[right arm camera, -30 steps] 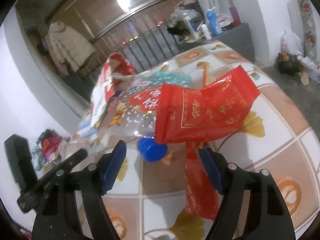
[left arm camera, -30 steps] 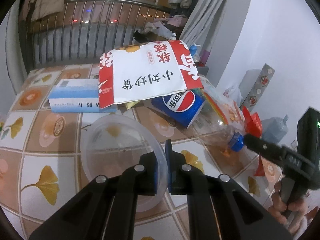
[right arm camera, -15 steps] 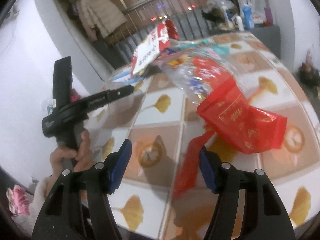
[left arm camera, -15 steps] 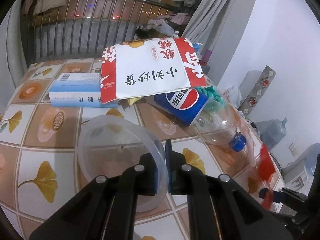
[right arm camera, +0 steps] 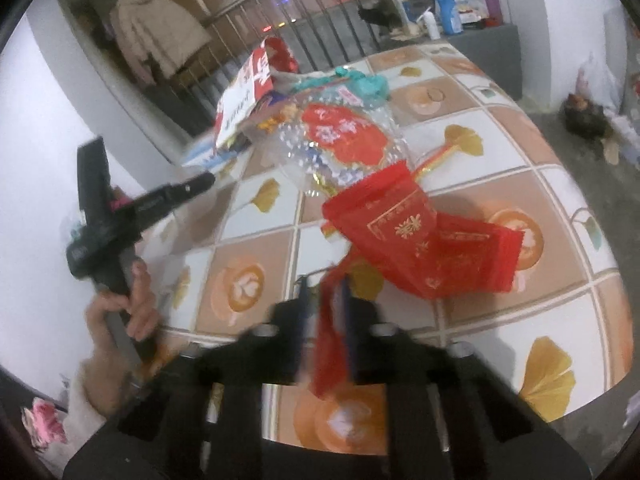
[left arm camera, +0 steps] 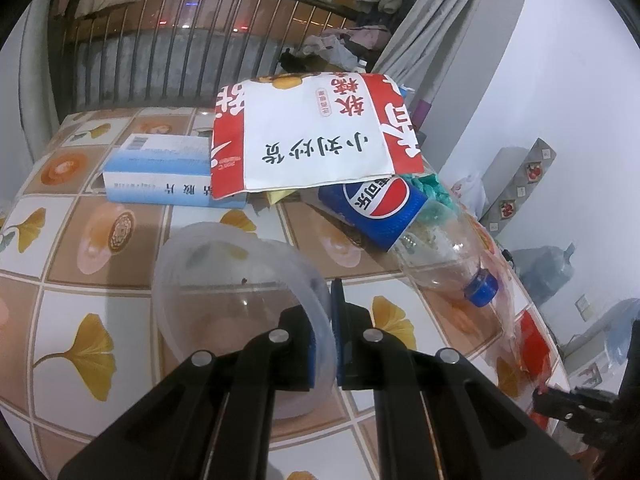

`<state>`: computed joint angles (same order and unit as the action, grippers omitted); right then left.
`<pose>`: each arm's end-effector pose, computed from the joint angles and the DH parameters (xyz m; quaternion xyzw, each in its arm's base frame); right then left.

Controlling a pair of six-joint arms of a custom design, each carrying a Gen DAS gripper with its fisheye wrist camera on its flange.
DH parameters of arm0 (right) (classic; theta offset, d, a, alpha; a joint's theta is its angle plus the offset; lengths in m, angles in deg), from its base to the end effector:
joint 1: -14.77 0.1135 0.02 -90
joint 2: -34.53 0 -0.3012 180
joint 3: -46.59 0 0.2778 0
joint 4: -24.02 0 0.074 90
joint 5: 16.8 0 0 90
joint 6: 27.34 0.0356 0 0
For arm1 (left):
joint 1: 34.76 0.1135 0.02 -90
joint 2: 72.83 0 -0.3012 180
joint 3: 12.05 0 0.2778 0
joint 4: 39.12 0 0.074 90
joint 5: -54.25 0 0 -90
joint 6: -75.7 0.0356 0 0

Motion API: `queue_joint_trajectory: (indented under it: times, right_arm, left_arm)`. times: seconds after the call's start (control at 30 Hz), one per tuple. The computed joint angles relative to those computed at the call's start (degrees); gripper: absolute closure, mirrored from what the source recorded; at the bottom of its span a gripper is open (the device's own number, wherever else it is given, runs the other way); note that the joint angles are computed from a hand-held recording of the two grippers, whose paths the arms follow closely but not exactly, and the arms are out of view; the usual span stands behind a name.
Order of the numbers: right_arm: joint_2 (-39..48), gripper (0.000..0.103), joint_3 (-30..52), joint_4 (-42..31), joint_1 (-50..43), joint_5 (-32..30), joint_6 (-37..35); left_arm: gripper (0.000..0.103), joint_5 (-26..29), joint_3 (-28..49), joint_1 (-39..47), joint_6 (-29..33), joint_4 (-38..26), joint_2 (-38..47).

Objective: Collect trash
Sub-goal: 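Grasp the clear plastic cup rim with left tool while right grasps red wrapper, then carry the cup and red wrapper with both tools over the blue basket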

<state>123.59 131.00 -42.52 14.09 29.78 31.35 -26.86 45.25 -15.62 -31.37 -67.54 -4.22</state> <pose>0.3244 0.0206 0.2976 -0.3004 0.8681 0.3090 0.2465 0.2536 0.0822 0.2697 -0.2492 0.8681 -0.0625 0.4247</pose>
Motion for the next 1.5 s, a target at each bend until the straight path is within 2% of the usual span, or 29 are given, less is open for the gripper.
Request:
queue_joint_trajectory:
  times: [0.2,0.37,0.47,0.7,0.83,0.97,1.07,1.2,1.3,1.4,1.5]
  right_arm:
    - [-2.59,0.103,-2.45,3.51,-0.58,2.85,1.84]
    - [-4.04,0.103,-1.7,4.53,-2.86,5.35,5.13]
    - [-3.83,0.103,0.23,1.01,-6.37,-0.66,2.75]
    - [-4.38,0.103,4.38,-8.42,-14.44,-9.3,-4.15]
    - [-1.84,0.103,8.88,-17.22,-20.03,-14.09,-9.74]
    - [3.79,0.103,14.98,-31.07,-26.45,-20.29,-22.21]
    - [4.12,0.102,15.54,-29.37,-30.68,-18.67,-21.71]
    - [8.08,0.102,19.81,-35.31,-37.16,-16.76,-27.17]
    - [8.42,0.102,20.49,-32.78,-42.71,-13.06,-27.33]
    - [11.11,0.101,21.35,-33.45,-46.84,-9.15,-28.6]
    - [14.28,0.101,20.87,-30.71,-50.58,-3.5,-27.2]
  left_arm:
    - [0.096,-1.72,-0.22,-0.95,0.43,0.16,-0.68]
    - [0.096,-6.97,-1.05,-4.04,1.6,0.84,-3.0]
    - [0.096,-11.67,-1.47,-6.49,1.66,0.46,-4.5]
    - [0.096,-16.06,-2.52,-10.71,3.0,-0.12,-7.68]
    - [0.097,-18.7,-3.13,-13.56,3.67,0.26,-10.54]
    - [0.097,-19.57,-3.79,-14.79,3.34,-0.03,-14.66]
    - [0.097,-23.7,-4.25,-17.61,3.64,-0.31,-16.99]
    - [0.097,-27.77,-4.81,-23.74,0.7,-1.79,-19.87]
    - [0.097,-37.38,-5.65,-35.11,-5.56,-3.5,-23.07]
    - [0.097,-46.35,-3.91,-48.61,-9.24,-3.02,-21.6]
    - [0.096,-48.14,-0.78,-57.97,-10.36,-0.3,-17.27]
